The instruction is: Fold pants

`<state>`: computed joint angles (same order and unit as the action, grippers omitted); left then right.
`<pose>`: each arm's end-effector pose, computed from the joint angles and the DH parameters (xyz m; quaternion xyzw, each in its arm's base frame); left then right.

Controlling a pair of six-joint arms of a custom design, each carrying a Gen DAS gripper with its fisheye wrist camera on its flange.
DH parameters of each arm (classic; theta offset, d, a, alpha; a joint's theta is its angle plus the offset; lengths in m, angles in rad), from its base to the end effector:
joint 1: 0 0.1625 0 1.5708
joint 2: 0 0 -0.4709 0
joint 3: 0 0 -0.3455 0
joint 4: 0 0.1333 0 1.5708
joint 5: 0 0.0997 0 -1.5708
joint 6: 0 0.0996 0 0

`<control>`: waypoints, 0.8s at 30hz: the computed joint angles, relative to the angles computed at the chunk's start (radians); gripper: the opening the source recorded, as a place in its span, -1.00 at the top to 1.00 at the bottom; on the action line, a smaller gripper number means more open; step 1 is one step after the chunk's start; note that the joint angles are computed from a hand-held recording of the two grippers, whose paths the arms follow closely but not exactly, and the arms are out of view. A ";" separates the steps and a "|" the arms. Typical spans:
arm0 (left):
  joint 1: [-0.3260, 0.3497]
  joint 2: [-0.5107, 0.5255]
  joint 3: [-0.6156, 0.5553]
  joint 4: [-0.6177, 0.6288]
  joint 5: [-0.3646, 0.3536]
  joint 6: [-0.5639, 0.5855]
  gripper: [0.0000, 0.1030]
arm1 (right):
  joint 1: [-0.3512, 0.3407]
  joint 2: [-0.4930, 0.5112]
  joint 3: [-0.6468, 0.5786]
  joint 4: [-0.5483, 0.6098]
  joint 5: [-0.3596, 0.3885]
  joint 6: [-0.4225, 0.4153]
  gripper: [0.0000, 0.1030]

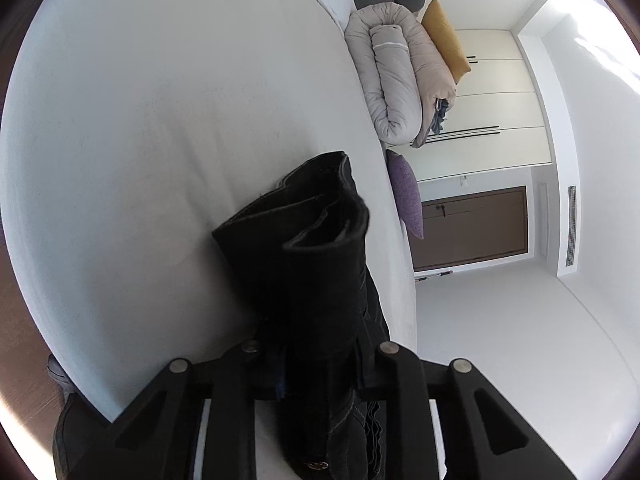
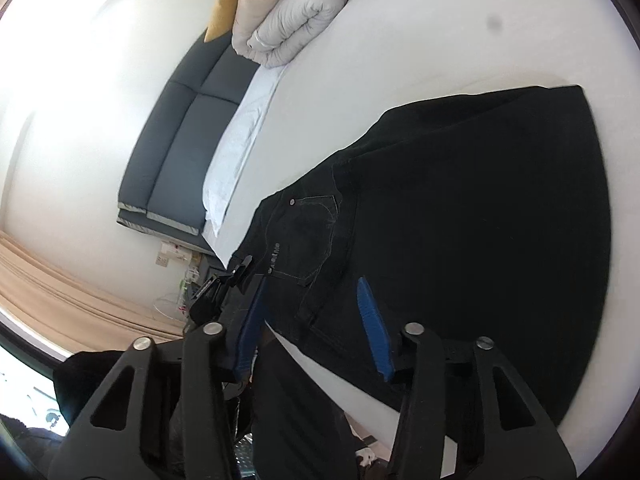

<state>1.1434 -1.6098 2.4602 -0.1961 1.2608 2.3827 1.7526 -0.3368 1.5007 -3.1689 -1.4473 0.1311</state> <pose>0.0561 -0.2718 0.2365 0.2136 -0.8627 0.4398 0.1295 0.2721 -0.6751 -0.0469 -0.0380 0.9740 -0.2030 0.0930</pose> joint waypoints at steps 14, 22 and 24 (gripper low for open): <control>-0.418 0.010 0.004 0.192 -0.436 -0.044 0.73 | 0.026 0.317 -0.698 0.630 -0.081 0.111 0.68; -0.596 0.067 -0.022 0.298 -0.538 -0.072 0.74 | 0.001 0.300 -0.587 0.464 -0.042 0.100 1.00; -0.667 0.108 -0.036 0.341 -0.567 -0.092 0.74 | -0.003 0.276 -0.535 0.412 -0.006 0.110 0.84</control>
